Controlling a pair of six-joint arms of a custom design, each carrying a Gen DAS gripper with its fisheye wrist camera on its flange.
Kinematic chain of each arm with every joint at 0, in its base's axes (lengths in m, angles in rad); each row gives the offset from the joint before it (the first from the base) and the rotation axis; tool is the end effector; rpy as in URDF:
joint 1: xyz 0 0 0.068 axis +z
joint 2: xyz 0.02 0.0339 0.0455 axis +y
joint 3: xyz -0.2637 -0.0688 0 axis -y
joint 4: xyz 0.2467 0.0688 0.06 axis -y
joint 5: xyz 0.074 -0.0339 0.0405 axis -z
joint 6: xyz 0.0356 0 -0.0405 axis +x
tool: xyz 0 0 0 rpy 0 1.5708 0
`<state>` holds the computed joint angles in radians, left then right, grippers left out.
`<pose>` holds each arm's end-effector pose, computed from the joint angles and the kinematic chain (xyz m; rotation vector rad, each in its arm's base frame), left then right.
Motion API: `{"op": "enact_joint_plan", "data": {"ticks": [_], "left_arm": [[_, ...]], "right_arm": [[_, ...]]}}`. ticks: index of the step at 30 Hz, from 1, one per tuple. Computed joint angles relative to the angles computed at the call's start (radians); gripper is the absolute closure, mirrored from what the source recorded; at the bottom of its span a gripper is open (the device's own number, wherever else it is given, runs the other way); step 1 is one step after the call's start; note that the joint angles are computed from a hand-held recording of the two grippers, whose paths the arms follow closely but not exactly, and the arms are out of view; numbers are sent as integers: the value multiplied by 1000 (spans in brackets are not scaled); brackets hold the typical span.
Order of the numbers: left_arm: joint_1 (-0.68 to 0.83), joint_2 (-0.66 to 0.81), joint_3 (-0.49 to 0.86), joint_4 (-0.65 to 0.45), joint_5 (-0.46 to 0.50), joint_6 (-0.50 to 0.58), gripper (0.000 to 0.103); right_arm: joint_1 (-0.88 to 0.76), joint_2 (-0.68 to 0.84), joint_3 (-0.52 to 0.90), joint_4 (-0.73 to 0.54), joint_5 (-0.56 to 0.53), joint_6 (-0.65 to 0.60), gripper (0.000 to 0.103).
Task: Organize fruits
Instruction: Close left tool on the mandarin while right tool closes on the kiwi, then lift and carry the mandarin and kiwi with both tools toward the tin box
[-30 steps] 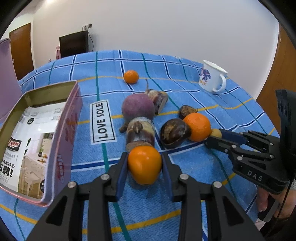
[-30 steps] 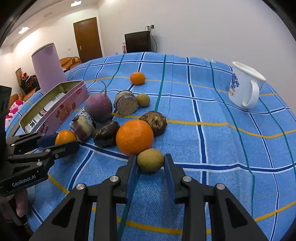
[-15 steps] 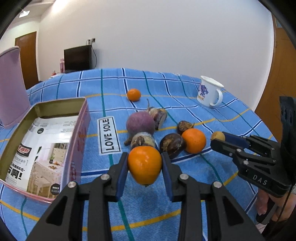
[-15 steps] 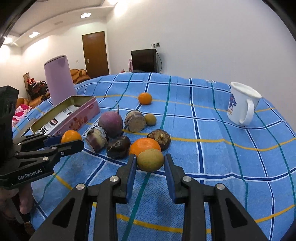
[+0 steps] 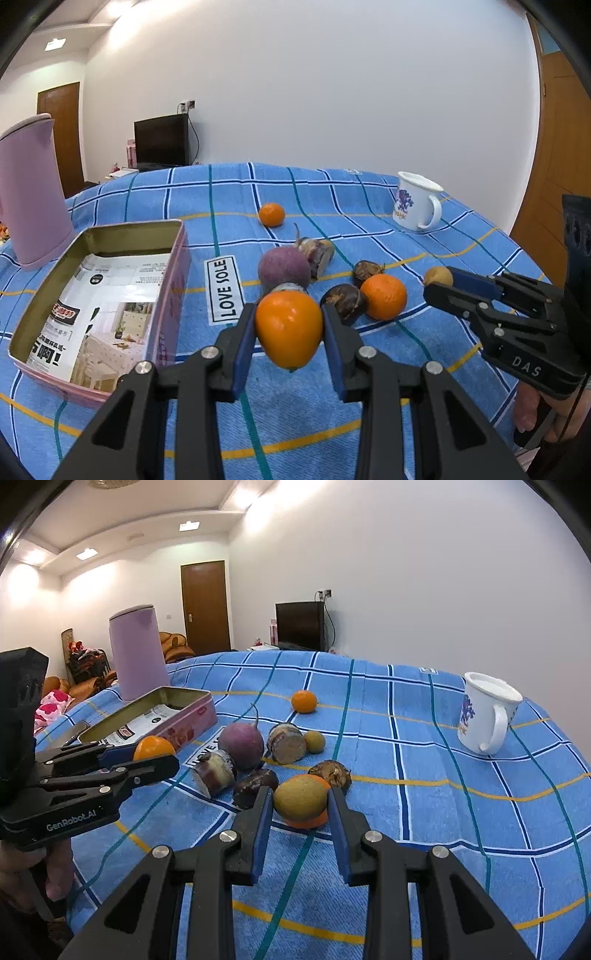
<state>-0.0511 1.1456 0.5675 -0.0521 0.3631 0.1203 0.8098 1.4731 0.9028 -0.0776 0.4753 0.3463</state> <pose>0.2363 -0.0247 0.2059 0.3869 2.1417 -0.3594 0.2315 0.2195 0.2295 -0.2390 2.1274 0.1463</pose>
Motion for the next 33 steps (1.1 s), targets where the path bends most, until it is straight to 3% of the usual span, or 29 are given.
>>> {"op": "enact_joint_plan", "data": {"ticks": [33], "left_arm": [[-12,-183,-125,109,-41,-16,67]], "right_arm": [[67,-75,-100,152,83,-77,71]]}}
